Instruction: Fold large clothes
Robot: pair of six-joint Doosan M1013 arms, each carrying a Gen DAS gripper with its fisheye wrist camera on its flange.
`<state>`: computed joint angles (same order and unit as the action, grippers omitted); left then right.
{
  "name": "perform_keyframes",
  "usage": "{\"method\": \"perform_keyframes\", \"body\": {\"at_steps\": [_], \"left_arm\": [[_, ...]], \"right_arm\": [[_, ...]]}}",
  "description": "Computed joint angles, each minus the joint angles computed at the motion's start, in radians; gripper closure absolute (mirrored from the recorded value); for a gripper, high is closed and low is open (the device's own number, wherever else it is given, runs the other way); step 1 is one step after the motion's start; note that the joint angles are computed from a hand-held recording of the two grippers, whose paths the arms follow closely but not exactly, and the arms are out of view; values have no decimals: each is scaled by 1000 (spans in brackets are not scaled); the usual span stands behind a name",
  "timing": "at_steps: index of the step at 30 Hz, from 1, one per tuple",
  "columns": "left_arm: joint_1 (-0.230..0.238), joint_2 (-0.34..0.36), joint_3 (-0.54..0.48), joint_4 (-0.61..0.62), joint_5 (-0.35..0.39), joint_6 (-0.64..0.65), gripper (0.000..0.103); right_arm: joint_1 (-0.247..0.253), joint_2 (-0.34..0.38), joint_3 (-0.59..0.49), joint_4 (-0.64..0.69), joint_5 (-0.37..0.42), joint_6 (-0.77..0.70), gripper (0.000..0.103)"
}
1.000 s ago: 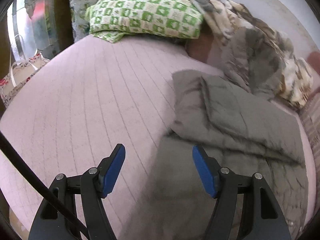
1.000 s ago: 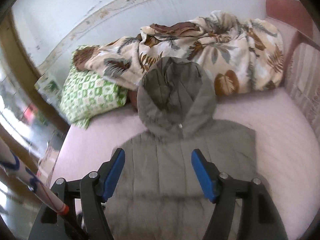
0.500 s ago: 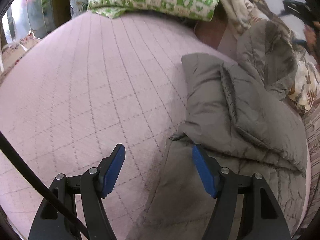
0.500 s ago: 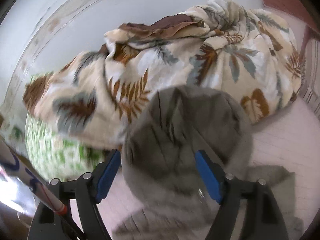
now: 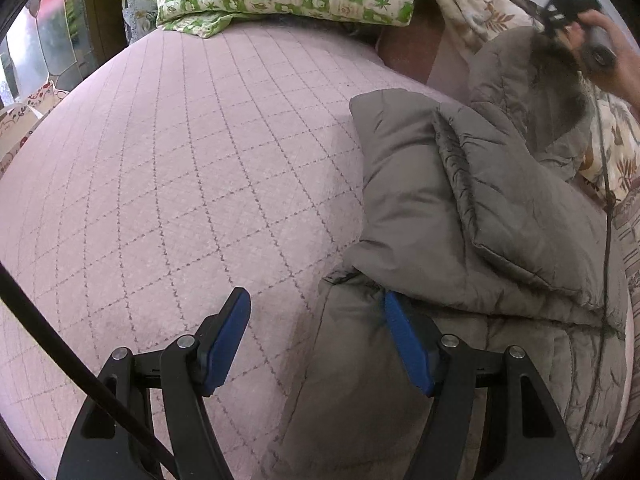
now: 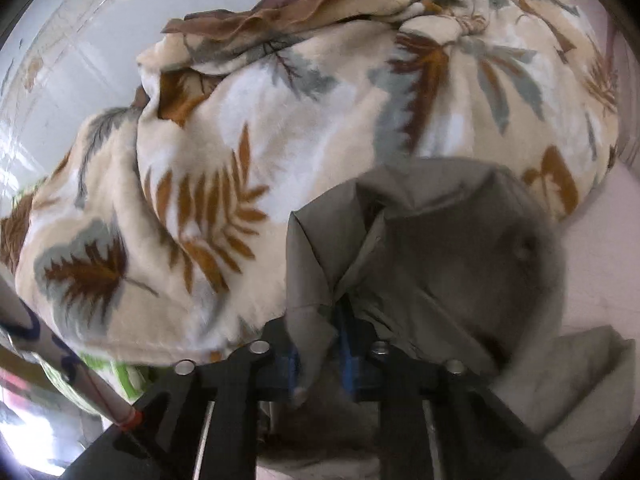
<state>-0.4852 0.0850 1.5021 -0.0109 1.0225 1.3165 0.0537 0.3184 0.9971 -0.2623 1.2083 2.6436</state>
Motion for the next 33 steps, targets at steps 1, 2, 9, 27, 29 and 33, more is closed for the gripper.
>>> {"method": "perform_keyframes", "body": {"at_steps": [1, 2, 9, 27, 29, 33], "left_arm": [[1, 0, -2, -1, 5, 1, 34], [3, -1, -5, -5, 10, 3, 34], [23, -33, -2, -14, -14, -20, 34], [34, -96, 47, 33, -52, -45, 34], [41, -98, 49, 30, -52, -48, 34], [57, -94, 44, 13, -54, -54, 34]], "right_arm": [[13, -12, 7, -32, 13, -16, 90], [23, -22, 10, -49, 28, -35, 91], [106, -160, 108, -26, 46, -95, 94], [306, -473, 698, 220, -113, 151, 101], [311, -492, 710, 222, -112, 170, 100], [370, -516, 661, 133, -14, 114, 87]]}}
